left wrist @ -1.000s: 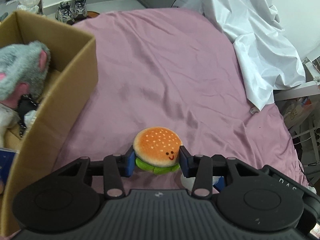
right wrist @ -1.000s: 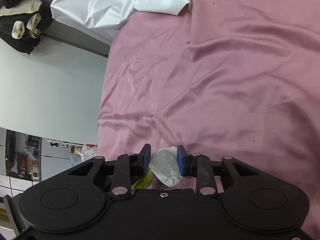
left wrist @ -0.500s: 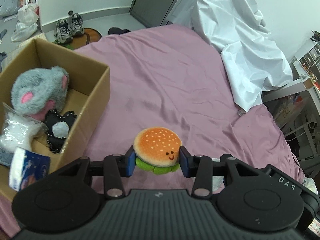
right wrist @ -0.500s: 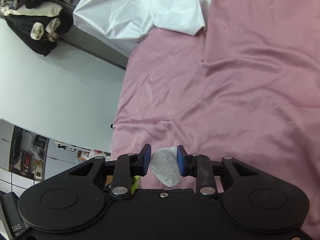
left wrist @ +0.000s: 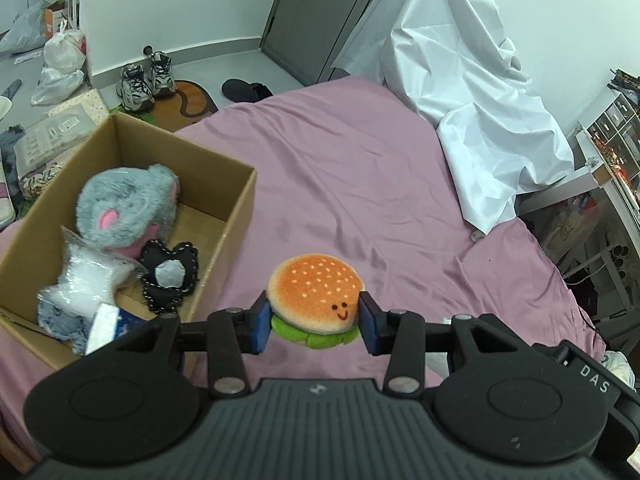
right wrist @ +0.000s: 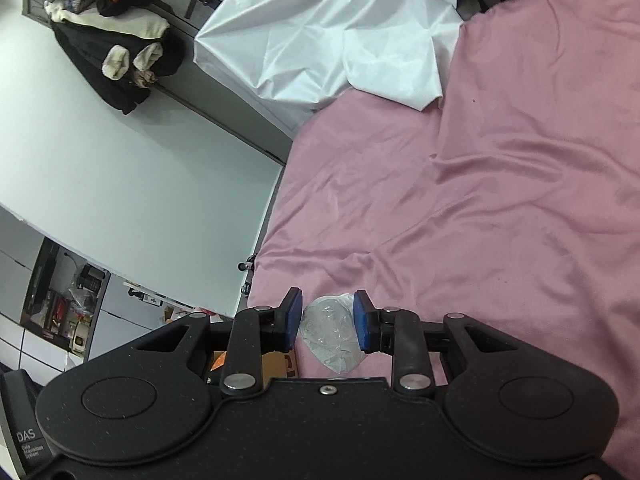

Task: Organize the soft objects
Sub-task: 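Carry the burger plush and white bag toward the box with both grippers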

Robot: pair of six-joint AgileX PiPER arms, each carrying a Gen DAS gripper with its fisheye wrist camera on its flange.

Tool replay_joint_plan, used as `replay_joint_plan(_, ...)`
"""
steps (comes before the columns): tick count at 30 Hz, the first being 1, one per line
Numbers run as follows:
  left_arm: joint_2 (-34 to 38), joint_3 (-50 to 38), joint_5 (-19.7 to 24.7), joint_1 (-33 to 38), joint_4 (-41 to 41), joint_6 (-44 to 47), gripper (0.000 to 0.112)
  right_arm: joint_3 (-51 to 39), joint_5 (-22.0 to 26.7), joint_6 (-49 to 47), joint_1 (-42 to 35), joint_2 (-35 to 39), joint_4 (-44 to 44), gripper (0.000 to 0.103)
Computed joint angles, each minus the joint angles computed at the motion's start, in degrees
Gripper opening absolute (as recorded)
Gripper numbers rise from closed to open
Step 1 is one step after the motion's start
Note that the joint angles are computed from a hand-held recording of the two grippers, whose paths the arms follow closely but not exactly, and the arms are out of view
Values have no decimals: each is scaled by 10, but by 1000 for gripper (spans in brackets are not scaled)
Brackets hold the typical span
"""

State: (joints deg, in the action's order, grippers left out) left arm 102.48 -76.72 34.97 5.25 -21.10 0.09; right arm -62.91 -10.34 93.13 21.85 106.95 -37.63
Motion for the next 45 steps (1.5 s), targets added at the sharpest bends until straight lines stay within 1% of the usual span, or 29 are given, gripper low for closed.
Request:
replay_joint_plan(11, -40, 31, 2, 30, -23, 42, 43, 28, -2, -392, 38, -40, 380, 27)
replay_joint_plan(15, -51, 39, 4, 44, -31, 57, 43, 33, -11, -496, 49, -49, 478, 27)
replay_joint_plan(21, -66, 49, 7, 66, -43, 83, 43, 44, -27, -589, 74, -59, 577, 27)
replay_joint_plan(34, -71, 58, 20, 119, -82, 142, 43, 11, -34, -800, 136, -49, 785, 27)
replay_joint_plan(45, -52, 44, 44, 163, -108, 184, 43, -22, -45, -922, 171, -33, 906, 27)
